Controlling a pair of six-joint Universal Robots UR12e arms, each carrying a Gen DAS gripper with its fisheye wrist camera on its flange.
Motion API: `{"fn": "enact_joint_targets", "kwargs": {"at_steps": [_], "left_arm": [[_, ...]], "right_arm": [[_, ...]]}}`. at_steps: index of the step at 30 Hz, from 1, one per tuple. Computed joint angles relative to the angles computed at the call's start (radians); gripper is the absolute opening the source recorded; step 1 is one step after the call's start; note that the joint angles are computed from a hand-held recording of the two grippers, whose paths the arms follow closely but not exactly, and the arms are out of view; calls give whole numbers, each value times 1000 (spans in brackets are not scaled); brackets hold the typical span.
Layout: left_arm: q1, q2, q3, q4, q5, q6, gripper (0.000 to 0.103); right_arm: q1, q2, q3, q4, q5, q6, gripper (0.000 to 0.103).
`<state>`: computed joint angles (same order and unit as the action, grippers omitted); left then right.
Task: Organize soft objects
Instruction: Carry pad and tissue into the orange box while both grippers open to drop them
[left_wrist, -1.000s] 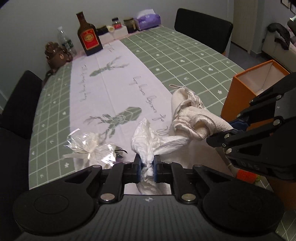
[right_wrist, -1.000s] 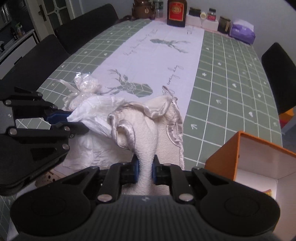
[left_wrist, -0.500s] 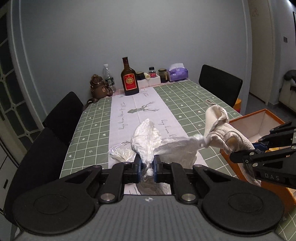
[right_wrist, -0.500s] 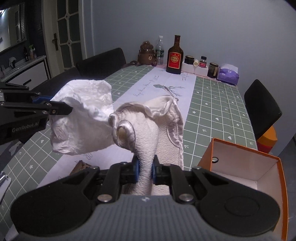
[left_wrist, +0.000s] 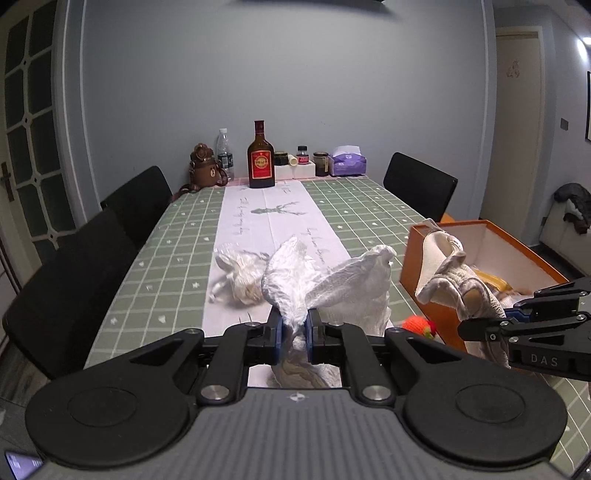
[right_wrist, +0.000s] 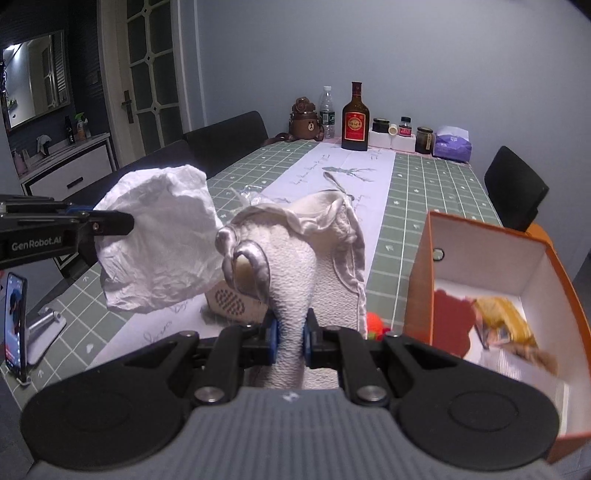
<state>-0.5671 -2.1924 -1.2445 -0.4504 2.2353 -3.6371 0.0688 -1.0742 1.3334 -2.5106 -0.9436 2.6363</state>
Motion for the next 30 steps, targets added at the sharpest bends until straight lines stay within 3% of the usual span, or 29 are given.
{"fn": "enact_joint_targets", "kwargs": {"at_steps": [8,16,20,24,30], "left_arm": [[-27,15,-52,30,-24,-45,13],[-39,-8,-23,62,-86,-13,13],[-43,-37,26,80,-102,13,13],[-41,-76,98,92,-145,56,13],[-30,-167,275,58,-199,93,13]], "right_arm": [[-32,-57,112,-25,42,29,11],[-66,-87,169,-35,56,32,11],[-85,-93,177,-51,58,38,11],[-114,-92,162,-62,108,56,11],[-142,-46,62,-100,108,116,11]]}}
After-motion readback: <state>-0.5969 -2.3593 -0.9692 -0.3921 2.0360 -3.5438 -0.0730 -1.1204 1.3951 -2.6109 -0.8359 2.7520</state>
